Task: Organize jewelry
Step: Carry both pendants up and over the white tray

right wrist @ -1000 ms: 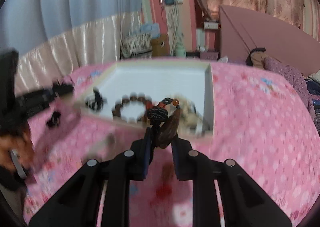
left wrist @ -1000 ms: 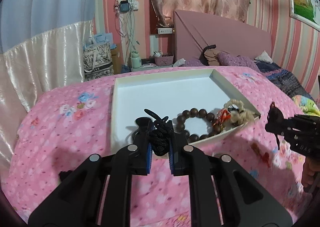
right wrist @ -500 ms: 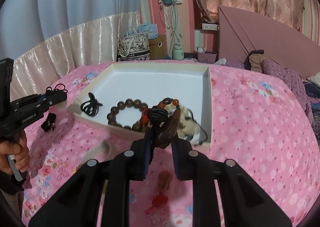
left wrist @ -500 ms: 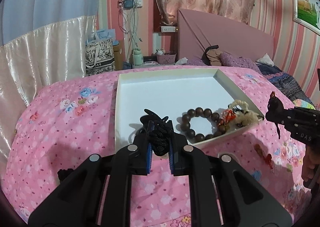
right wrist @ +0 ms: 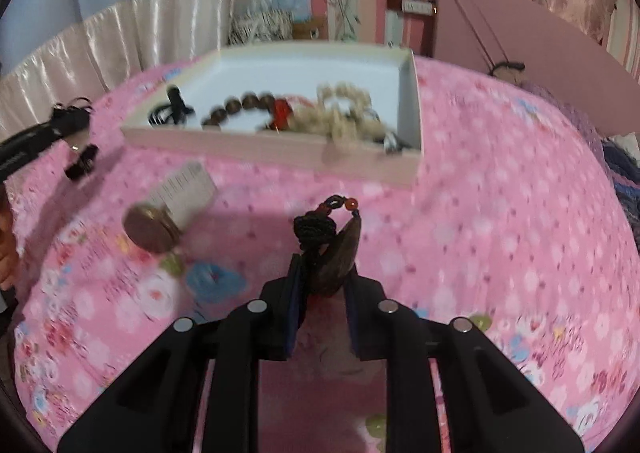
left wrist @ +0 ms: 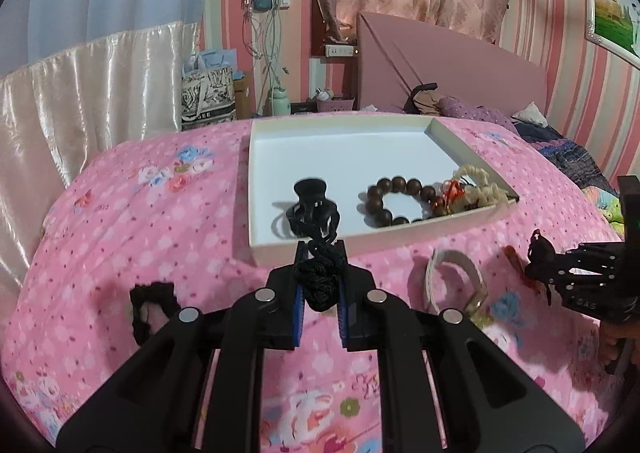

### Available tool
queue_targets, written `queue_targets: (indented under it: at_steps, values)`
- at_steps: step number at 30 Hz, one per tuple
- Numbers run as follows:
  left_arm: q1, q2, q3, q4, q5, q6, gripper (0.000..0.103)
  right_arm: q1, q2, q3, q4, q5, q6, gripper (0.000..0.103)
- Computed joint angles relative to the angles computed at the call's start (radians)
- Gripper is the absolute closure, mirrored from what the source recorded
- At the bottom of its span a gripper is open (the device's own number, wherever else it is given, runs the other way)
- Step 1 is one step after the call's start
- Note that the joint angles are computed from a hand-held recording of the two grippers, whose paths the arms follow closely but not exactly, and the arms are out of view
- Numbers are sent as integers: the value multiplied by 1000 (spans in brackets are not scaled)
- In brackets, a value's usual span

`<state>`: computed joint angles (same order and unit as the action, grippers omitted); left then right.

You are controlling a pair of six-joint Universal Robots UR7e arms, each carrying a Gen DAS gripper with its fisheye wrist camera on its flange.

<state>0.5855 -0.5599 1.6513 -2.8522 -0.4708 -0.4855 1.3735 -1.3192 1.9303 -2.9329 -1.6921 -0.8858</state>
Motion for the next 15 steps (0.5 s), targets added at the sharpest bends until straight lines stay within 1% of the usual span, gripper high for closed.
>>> queue_targets:
  at_steps: [1, 2, 3, 4, 6, 8, 10, 11, 14, 15]
  values:
    - [0, -2, 7, 2, -4, -9, 92, 4, 3, 7, -26, -11, -9, 67]
    - [-1, -4, 13, 2, -5, -14, 92, 7, 5, 14, -51, -20, -16, 55]
    - [-1, -5, 20, 2, -5, -19, 92, 9, 8, 15, -55, -26, -18, 48]
    - [-1, -7, 25, 3, -7, -23, 92, 10, 11, 11, -33, -30, -13, 45]
    - [1, -8, 32, 1, -14, -27, 92, 7, 21, 9, -35, -31, -11, 44]
    - [3, -8, 38, 2, -21, -33, 92, 1, 22, 3, -23, -13, -3, 47]
    - [4, -7, 42, 3, -25, -39, 92, -4, 21, -2, -7, 4, -5, 61]
    - [7, -7, 43, -1, -30, -37, 92, -5, 18, -1, -1, 9, -16, 74]
    - [8, -3, 41, -12, -38, -27, 92, -6, 14, 4, -4, 17, -30, 80]
    - [8, -3, 40, -15, -39, -22, 92, -9, 10, 5, -1, 32, -27, 84]
